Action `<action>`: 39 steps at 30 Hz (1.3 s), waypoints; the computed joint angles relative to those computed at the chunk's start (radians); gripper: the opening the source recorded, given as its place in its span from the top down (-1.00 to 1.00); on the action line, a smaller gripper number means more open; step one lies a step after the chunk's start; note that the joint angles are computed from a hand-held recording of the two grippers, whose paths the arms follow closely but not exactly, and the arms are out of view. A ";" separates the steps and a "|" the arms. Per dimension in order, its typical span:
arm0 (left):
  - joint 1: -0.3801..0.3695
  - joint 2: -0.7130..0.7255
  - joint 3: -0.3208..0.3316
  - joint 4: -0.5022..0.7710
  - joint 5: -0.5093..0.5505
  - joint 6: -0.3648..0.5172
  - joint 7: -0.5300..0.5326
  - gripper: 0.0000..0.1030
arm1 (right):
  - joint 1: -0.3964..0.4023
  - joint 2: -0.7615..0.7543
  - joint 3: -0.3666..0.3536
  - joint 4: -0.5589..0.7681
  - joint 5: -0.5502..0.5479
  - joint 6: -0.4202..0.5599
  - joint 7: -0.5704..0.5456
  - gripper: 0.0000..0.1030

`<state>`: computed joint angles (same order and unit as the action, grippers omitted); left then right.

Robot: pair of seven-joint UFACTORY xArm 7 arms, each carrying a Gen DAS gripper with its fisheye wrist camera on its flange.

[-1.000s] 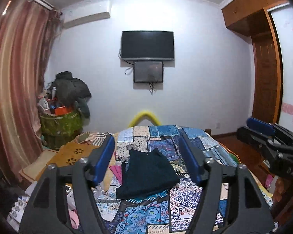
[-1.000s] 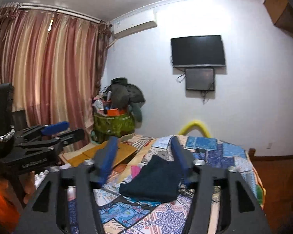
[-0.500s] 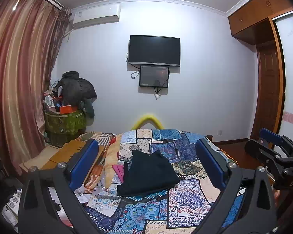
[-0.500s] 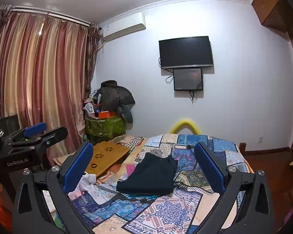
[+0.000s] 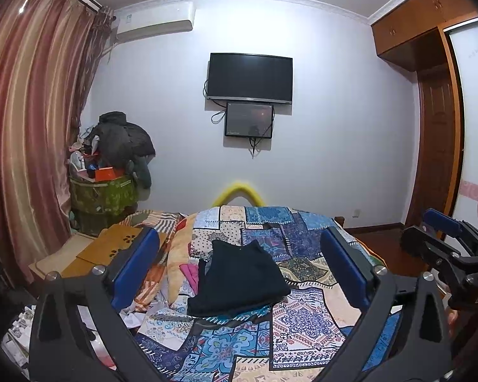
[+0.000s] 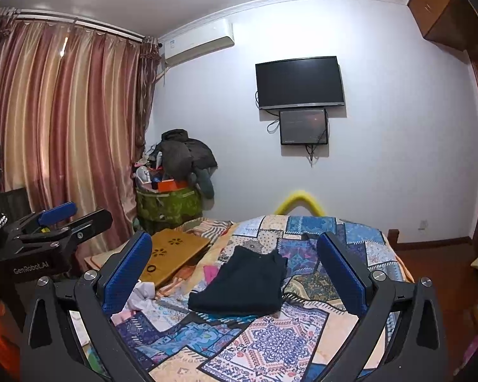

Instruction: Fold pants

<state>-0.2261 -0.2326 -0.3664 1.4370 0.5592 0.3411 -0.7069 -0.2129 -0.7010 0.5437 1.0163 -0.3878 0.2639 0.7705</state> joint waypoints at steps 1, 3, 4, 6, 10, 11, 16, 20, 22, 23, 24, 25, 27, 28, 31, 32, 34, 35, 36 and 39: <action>-0.002 -0.001 0.001 -0.003 -0.002 -0.001 0.002 -0.98 | 0.002 -0.001 -0.002 0.002 0.001 0.005 -0.001 -1.00; -0.003 0.003 0.000 0.001 -0.003 0.002 0.005 -0.99 | 0.001 -0.002 -0.002 0.003 -0.001 0.008 0.000 -1.00; -0.005 0.004 0.001 0.001 -0.004 0.003 0.007 -0.99 | 0.002 -0.004 -0.003 0.005 -0.001 0.012 -0.001 -1.00; -0.010 0.008 0.004 0.004 -0.009 0.005 0.015 -0.99 | 0.004 -0.005 -0.005 0.003 0.000 0.012 0.001 -1.00; -0.016 0.014 0.006 0.011 -0.010 0.011 0.017 -0.99 | 0.010 -0.008 -0.009 0.002 0.003 0.016 0.002 -1.00; -0.018 0.015 0.007 0.011 -0.011 0.011 0.015 -0.99 | 0.010 -0.008 -0.009 0.002 0.003 0.016 0.003 -1.00; -0.026 0.021 0.013 0.015 -0.020 0.014 0.016 -0.99 | 0.019 -0.015 -0.016 -0.004 0.007 0.023 0.002 -1.00; -0.036 0.026 0.021 0.018 -0.034 0.015 0.026 -0.99 | 0.020 -0.017 -0.018 -0.004 0.008 0.029 0.004 -1.00; -0.039 0.028 0.023 0.019 -0.037 0.015 0.029 -0.99 | 0.021 -0.018 -0.020 -0.002 0.010 0.033 0.004 -1.00; -0.040 0.029 0.023 0.020 -0.036 0.014 0.030 -0.99 | 0.020 -0.020 -0.018 -0.007 0.009 0.031 0.007 -1.00; -0.040 0.028 0.024 0.019 -0.035 0.014 0.031 -0.99 | 0.022 -0.021 -0.019 -0.008 0.010 0.032 0.007 -1.00; -0.041 0.029 0.024 0.021 -0.036 0.015 0.032 -0.99 | 0.022 -0.022 -0.019 -0.008 0.010 0.033 0.008 -1.00; -0.044 0.030 0.026 0.021 -0.039 0.014 0.038 -0.99 | 0.021 -0.022 -0.018 -0.007 0.011 0.034 0.010 -1.00; -0.046 0.030 0.027 0.020 -0.040 0.012 0.041 -0.99 | 0.021 -0.021 -0.018 -0.006 0.011 0.035 0.010 -1.00; -0.049 0.027 0.030 0.015 -0.049 0.006 0.050 -0.99 | 0.020 -0.022 -0.017 -0.004 0.011 0.039 0.013 -1.00; -0.048 0.028 0.029 0.016 -0.049 0.006 0.050 -0.99 | 0.022 -0.022 -0.019 -0.004 0.011 0.039 0.013 -1.00; -0.050 0.027 0.030 0.015 -0.055 0.005 0.057 -0.99 | 0.022 -0.022 -0.018 -0.001 0.012 0.043 0.014 -1.00; -0.052 0.027 0.032 0.014 -0.060 0.004 0.061 -0.99 | 0.021 -0.023 -0.017 -0.001 0.011 0.044 0.015 -1.00; -0.052 0.027 0.032 0.014 -0.063 0.004 0.064 -0.99 | 0.021 -0.023 -0.017 0.001 0.011 0.047 0.016 -1.00; -0.062 0.029 0.038 0.017 -0.084 0.008 0.091 -0.99 | 0.021 -0.022 -0.017 0.001 0.009 0.047 0.018 -1.00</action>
<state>-0.2879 -0.2031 -0.3283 1.4543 0.4747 0.3493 -0.6155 -0.1922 -0.7234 0.5267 1.0173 -0.3784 0.3109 0.7889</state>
